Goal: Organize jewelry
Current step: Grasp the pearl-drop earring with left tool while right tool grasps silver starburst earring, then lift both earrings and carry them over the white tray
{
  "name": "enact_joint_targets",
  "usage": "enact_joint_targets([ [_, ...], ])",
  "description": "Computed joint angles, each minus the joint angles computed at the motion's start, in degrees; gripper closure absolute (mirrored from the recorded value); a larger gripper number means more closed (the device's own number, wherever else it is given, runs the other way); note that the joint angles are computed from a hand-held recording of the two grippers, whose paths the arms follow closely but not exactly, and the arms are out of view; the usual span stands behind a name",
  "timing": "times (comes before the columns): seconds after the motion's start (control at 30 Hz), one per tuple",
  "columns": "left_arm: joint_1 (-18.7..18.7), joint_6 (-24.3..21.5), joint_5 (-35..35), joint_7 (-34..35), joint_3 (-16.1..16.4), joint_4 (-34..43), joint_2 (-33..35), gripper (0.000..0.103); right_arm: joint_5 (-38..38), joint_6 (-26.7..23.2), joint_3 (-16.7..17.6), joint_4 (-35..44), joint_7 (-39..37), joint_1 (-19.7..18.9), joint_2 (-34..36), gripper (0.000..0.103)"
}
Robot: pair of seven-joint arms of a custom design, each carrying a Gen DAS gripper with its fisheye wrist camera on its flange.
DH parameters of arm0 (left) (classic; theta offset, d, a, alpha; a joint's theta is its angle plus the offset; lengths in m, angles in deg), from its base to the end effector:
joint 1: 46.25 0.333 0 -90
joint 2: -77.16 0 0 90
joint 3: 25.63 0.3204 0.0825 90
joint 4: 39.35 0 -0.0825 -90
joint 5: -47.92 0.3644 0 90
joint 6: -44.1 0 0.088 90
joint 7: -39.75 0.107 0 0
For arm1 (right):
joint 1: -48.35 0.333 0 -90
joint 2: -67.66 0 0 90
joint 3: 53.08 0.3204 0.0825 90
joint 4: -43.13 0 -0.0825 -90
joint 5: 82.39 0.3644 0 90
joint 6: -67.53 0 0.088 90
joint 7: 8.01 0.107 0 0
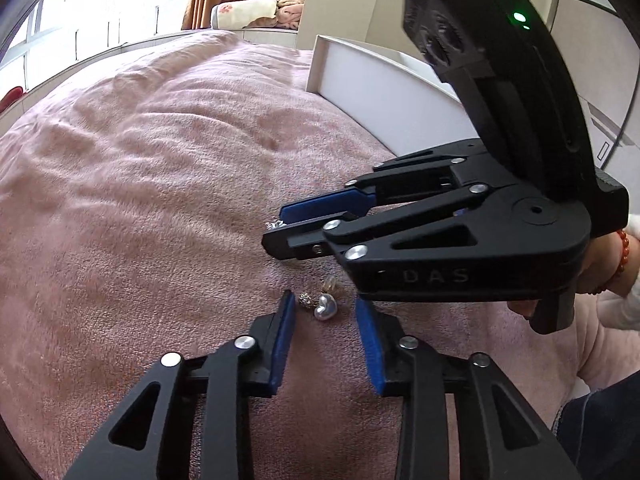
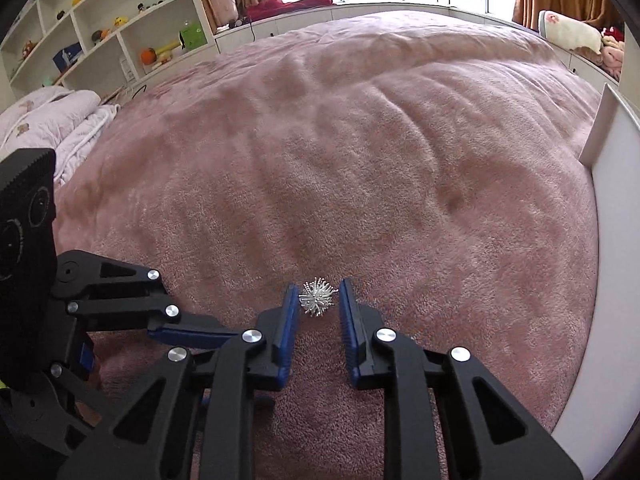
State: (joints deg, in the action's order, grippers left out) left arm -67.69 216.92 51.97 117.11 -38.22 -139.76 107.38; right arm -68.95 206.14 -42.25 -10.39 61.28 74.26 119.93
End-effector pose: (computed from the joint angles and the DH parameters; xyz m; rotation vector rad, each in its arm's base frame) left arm 0.5907 -0.3743 0.3810 -1.5483 2.2559 -1.0326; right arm 0.6866 0.4268 0.4083 -2.2754 0.9841 -0.1156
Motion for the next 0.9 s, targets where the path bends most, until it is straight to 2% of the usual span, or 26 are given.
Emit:
enact_joint_targets([
  [0.13,-0.46,0.11,0.08,-1.26,0.84,-0.18,-0.15,0.081,0.15,2.31,-0.29,-2.48,0.84,-0.20,-1.50,0.082],
  [0.6,-1.95,0.74,2.00,-3.97,2.77,-1.04,-1.09,0.081,-0.30,3.24,-0.03,-3.76,2.43,-1.11,-2.63,0.082],
  [0.9,-2.69,-0.47,2.95,-7.31,4.07,-0.36,-2.03,0.081,0.15,5.90,0.09,-8.17,2.17,-1.47,-5.81,0.082],
])
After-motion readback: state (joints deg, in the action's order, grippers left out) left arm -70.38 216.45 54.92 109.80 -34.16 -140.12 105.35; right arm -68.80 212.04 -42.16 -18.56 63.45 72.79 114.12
